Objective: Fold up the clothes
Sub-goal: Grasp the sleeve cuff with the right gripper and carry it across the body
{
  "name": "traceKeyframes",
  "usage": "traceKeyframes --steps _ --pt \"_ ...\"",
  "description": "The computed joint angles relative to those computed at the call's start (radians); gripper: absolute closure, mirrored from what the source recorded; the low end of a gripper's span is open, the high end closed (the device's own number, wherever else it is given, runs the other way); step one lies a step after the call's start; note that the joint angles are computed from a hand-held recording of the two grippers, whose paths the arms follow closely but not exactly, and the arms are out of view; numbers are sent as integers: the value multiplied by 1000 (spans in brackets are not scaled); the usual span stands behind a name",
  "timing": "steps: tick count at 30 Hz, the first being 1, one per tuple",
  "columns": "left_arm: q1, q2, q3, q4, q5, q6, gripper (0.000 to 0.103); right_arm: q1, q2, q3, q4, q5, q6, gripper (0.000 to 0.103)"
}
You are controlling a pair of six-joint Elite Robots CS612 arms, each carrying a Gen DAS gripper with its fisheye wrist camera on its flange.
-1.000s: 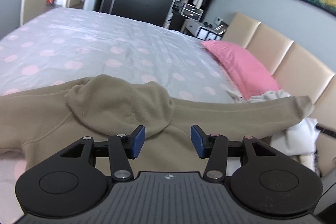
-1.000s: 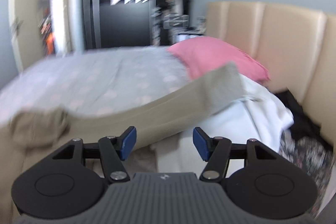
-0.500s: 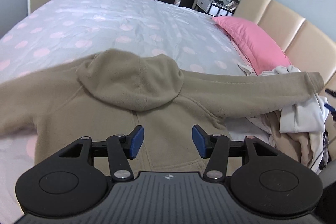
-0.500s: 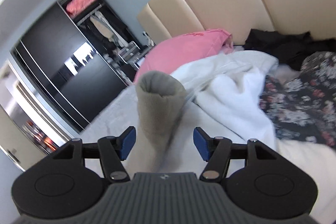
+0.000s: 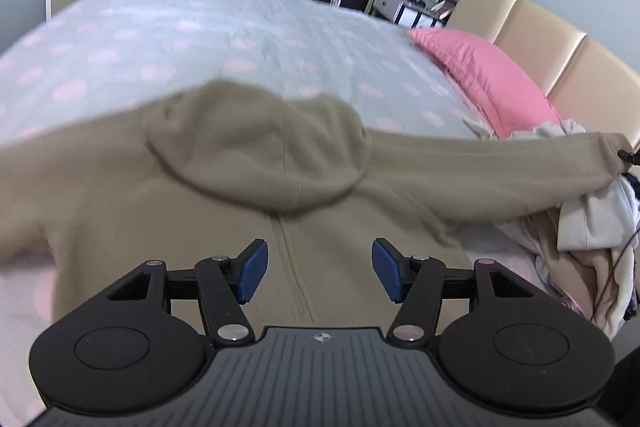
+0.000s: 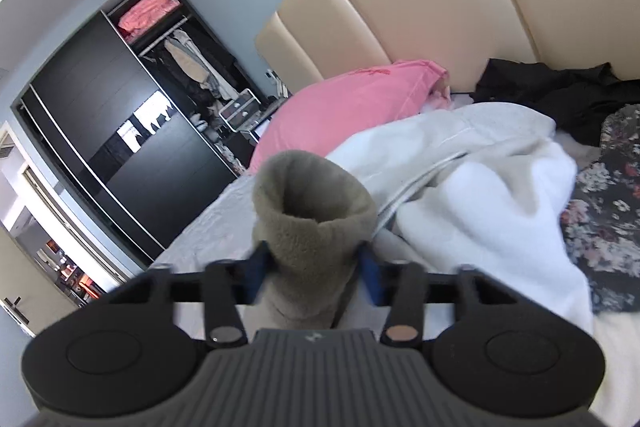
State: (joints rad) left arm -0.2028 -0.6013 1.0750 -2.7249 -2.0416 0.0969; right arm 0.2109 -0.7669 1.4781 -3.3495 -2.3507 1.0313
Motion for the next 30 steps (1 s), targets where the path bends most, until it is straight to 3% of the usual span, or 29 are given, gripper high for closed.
traceKeyframes --steps 3,6,13,21,30 --pt "1 6 11 -9 10 17 47 8 11 -21 -18 -19 -75 80" --pt "1 15 -19 47 43 36 50 18 19 -46 -41 -16 -147 81" --pt "3 43 -123 115 81 47 50 52 56 -179 32 107 -288 82" --pt "6 64 -159 86 -7 -16 50 104 194 -466 222 310 -434 82" --pt "1 73 -166 130 -8 -15 50 155 314 -663 509 478 -575 82"
